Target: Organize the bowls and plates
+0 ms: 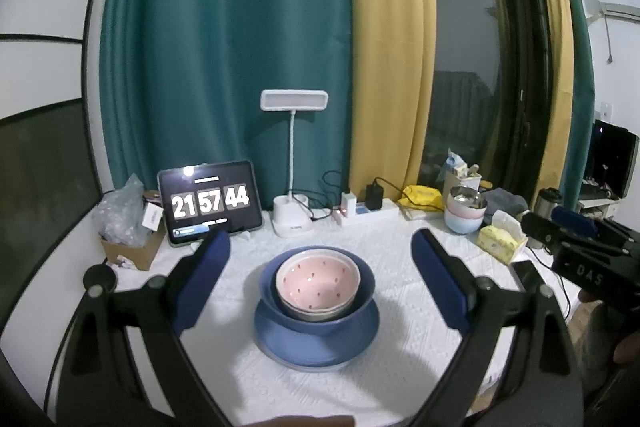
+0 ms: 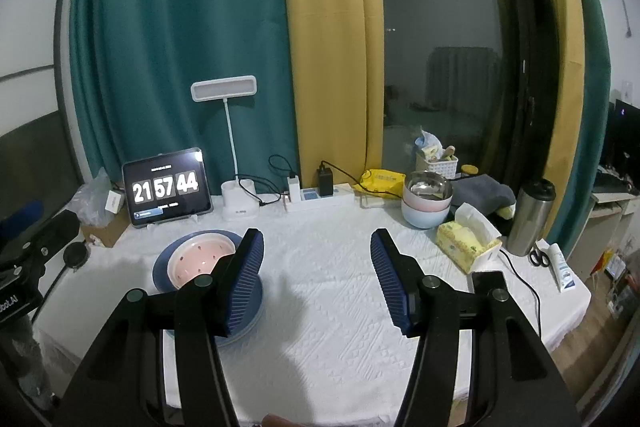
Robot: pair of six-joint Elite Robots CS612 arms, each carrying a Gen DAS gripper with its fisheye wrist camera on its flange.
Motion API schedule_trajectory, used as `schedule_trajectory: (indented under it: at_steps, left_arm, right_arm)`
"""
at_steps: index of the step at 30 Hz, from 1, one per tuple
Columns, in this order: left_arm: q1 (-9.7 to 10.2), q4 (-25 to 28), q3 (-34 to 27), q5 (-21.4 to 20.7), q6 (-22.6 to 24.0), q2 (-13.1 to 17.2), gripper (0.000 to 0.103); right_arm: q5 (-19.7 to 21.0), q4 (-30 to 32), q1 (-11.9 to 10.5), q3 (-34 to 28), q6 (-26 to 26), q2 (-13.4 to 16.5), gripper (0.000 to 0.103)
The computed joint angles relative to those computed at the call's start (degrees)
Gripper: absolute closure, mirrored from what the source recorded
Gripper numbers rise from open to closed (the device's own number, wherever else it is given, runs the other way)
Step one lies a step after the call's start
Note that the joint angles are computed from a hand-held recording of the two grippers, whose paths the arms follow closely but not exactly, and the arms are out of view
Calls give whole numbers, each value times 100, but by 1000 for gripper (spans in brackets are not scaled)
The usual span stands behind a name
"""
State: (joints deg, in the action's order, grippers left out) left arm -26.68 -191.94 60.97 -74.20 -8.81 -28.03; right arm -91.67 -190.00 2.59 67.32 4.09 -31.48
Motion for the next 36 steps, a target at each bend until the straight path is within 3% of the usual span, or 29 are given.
schedule_trajectory:
  at_steps: [36]
  left_arm:
    - [3, 156, -209, -27, -59, 114, 10]
  right_arm:
    - [9, 111, -9, -93, 13, 59, 44]
